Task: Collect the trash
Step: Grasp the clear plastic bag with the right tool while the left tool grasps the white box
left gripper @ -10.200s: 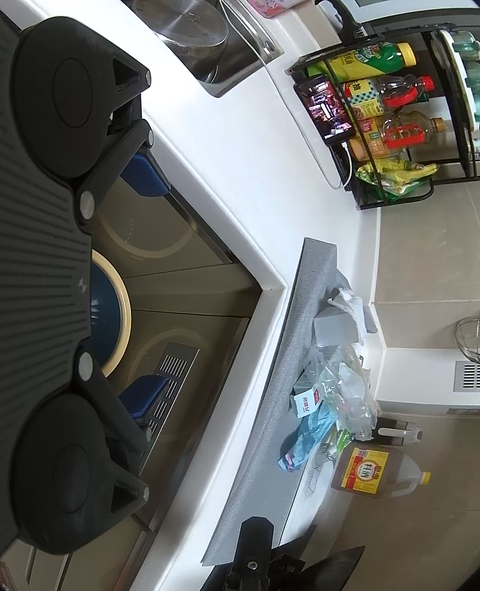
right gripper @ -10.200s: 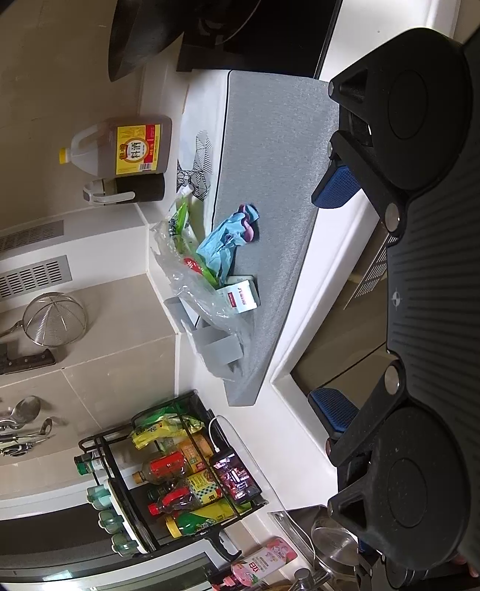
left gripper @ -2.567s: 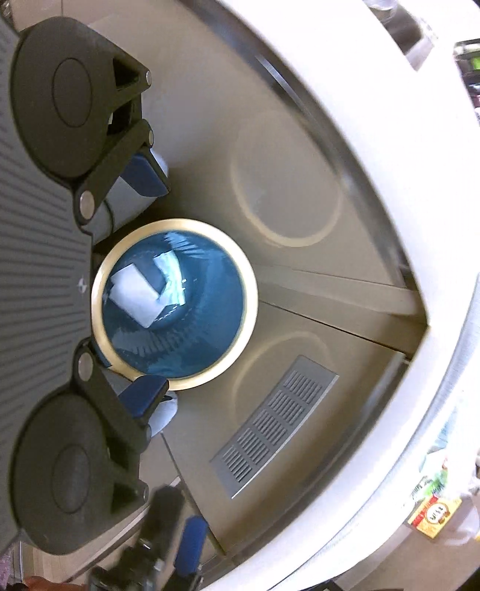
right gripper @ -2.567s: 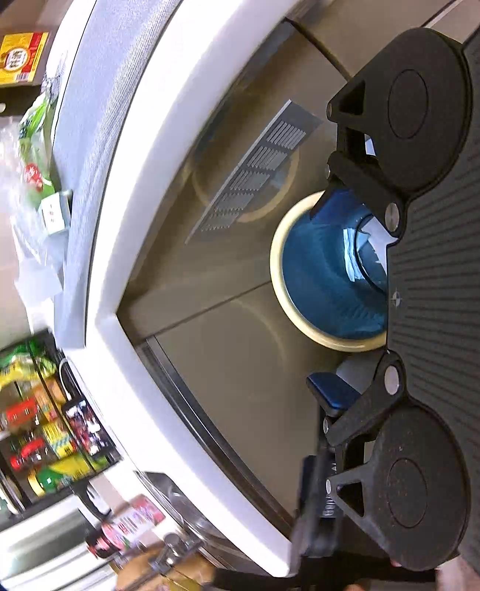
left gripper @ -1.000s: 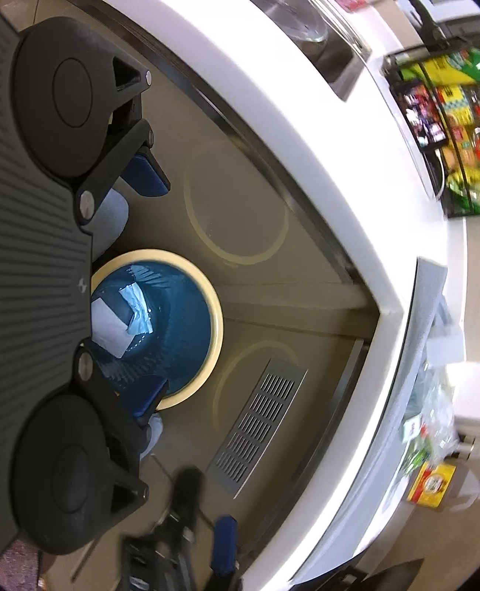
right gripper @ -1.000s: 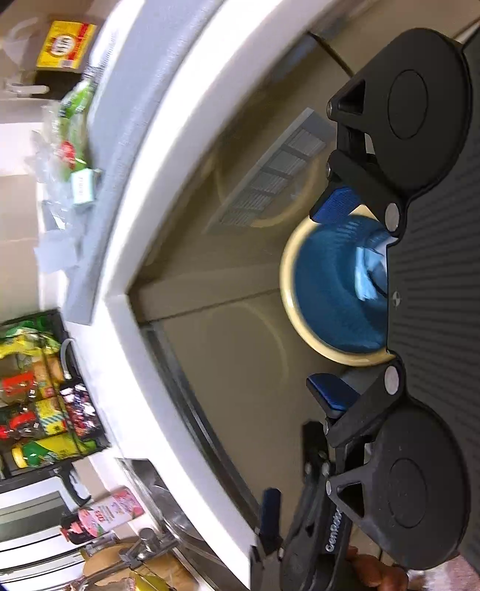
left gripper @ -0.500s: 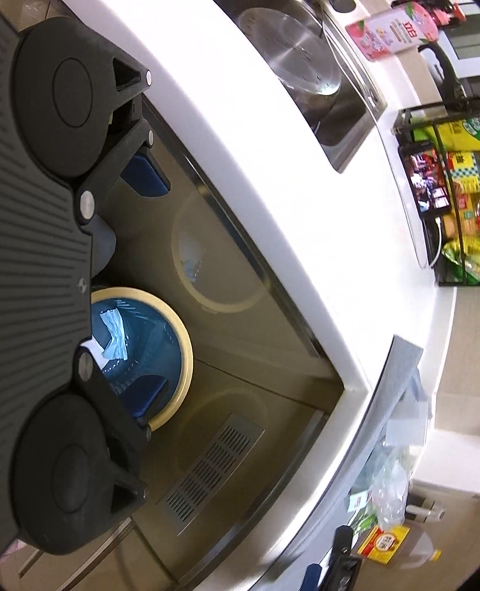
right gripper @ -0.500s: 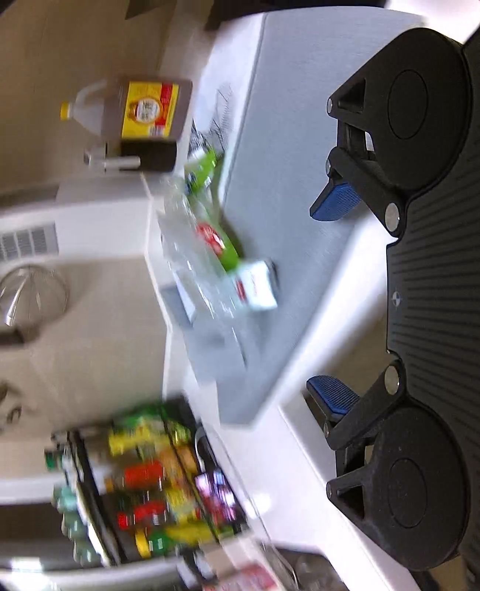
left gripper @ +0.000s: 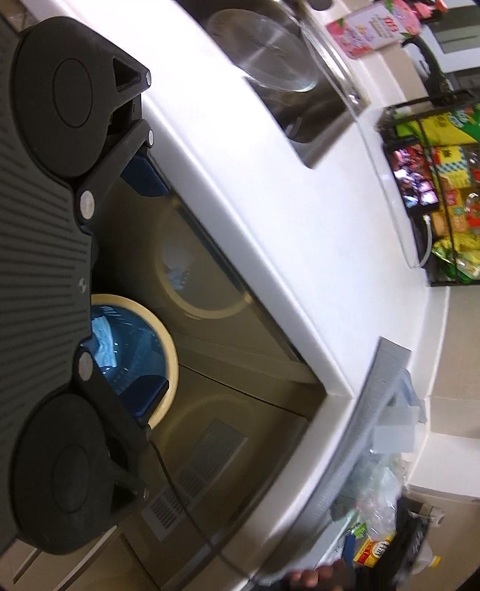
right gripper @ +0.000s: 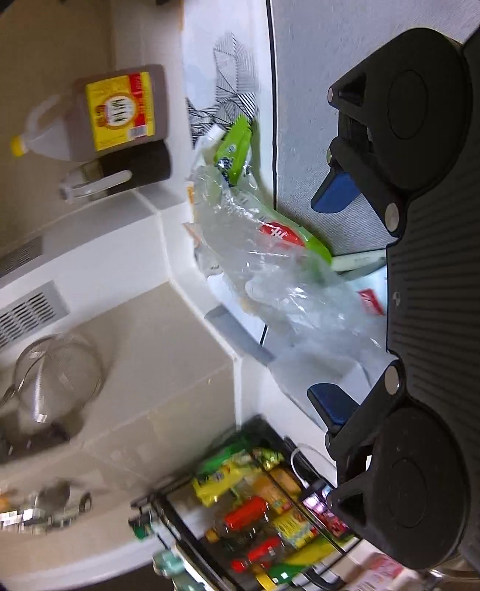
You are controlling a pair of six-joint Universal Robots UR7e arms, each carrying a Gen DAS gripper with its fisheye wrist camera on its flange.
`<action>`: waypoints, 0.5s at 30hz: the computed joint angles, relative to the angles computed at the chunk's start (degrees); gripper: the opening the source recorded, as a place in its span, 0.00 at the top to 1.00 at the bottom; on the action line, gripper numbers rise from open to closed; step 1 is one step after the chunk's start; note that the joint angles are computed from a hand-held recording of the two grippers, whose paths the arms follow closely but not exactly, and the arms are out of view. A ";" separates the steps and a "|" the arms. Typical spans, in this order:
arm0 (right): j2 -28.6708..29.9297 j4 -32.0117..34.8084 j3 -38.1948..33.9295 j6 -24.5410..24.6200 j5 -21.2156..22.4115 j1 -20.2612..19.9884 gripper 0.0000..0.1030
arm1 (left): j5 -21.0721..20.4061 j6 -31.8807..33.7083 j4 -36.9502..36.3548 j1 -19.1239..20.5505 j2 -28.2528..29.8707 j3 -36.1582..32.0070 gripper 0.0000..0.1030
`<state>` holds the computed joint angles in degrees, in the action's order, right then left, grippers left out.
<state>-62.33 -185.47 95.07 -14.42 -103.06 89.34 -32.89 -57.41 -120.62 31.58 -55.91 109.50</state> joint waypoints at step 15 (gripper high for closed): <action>-7.86 -16.63 12.96 -4.91 7.88 -4.55 0.85 | 4.30 42.21 -36.84 5.57 19.00 -25.03 0.00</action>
